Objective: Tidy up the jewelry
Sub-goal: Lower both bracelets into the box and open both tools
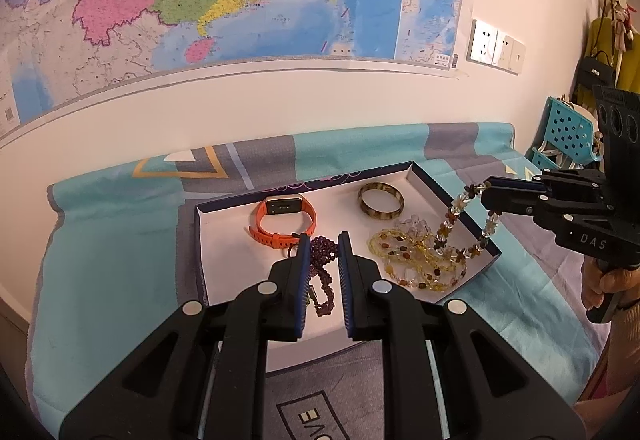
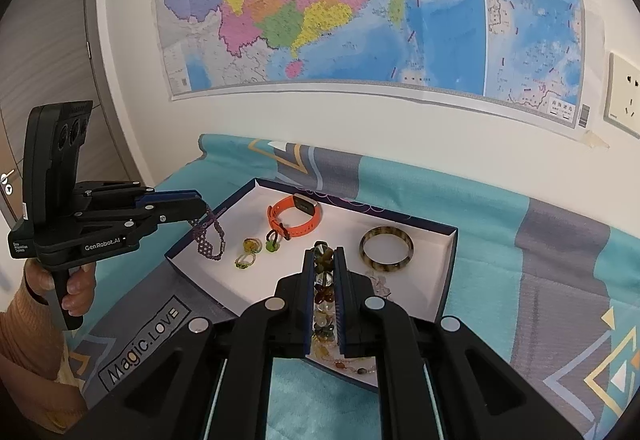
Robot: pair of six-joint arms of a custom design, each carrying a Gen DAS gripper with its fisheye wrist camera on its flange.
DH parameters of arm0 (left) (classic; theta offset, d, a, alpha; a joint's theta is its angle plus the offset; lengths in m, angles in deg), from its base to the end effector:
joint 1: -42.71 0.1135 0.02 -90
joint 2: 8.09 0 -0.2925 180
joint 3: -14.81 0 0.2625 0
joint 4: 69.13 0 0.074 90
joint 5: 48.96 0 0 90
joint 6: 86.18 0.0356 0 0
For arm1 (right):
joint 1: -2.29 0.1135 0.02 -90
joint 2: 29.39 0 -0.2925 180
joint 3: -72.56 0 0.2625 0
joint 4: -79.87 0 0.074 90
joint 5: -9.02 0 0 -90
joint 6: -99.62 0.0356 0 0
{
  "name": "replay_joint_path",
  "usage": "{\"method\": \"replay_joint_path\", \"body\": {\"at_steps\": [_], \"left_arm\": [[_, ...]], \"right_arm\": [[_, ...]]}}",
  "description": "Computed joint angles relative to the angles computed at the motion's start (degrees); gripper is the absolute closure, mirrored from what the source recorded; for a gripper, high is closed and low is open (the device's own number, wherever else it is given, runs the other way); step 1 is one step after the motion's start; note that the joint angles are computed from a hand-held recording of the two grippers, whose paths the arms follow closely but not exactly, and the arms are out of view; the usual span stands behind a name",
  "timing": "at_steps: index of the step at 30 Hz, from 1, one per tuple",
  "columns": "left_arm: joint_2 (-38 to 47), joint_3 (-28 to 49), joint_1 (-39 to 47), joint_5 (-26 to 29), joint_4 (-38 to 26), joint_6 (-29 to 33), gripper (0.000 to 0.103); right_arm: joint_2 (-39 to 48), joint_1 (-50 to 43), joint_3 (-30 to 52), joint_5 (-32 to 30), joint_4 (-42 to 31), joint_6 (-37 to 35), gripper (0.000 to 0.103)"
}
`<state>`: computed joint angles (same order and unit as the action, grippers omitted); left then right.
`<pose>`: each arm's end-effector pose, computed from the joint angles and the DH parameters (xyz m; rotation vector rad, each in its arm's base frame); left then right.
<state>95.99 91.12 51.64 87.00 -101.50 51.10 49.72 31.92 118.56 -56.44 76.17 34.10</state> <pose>0.3720 0.0326 0.1893 0.9855 2.0544 -0.5625 0.2418 0.1205 0.1936 0.1363 2.1438 0.0727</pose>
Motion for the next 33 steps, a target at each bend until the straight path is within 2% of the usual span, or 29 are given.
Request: {"method": "replay_joint_path", "body": {"at_steps": [33], "left_arm": [[5.23, 2.77, -2.69, -4.71, 2.56, -2.94, 0.089]], "right_arm": [[5.26, -3.94, 0.96, -5.76, 3.84, -1.06, 0.096]]}}
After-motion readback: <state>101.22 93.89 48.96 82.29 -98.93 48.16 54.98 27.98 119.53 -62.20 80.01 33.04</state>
